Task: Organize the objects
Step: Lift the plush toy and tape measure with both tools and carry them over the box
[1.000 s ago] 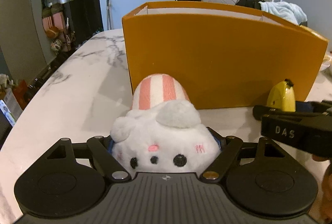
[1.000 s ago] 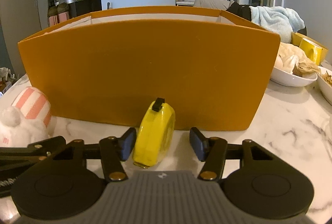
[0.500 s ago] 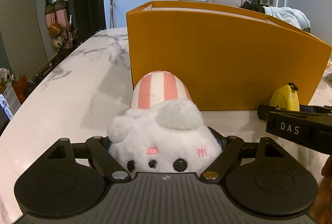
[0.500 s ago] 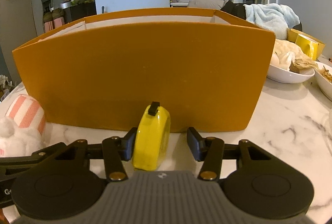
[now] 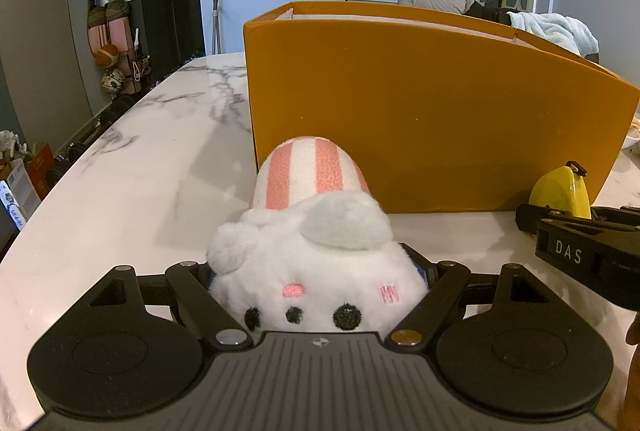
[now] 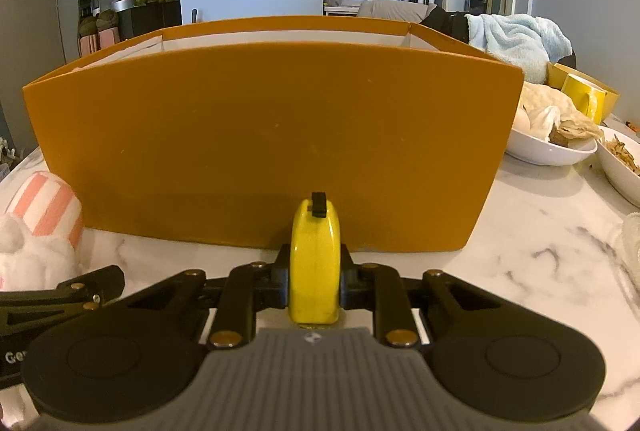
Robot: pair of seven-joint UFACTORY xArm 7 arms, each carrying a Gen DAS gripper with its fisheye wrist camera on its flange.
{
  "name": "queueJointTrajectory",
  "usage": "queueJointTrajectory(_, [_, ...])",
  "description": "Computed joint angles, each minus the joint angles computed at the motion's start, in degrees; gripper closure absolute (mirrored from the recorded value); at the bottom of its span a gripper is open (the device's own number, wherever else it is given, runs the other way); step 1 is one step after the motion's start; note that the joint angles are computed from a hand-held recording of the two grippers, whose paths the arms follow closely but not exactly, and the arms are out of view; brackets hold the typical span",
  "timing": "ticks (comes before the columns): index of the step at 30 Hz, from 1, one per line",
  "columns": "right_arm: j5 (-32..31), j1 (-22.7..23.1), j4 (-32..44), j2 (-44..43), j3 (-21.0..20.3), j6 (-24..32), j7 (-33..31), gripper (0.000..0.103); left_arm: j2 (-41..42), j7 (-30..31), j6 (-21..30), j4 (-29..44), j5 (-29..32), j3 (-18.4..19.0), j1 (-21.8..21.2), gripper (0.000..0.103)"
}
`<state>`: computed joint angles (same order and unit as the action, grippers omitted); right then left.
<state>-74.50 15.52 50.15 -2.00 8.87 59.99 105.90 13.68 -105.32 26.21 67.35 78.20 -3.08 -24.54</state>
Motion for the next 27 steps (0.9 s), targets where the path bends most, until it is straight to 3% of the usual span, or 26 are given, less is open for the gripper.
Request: queueJointTrajectory(27, [1.83, 2.08, -2.43, -1.93, 2.11, 3.48, 2.92, 0.081, -1.92, -0.28, 2.13, -1.97, 2.73, -1.36, -0.49, 0.023])
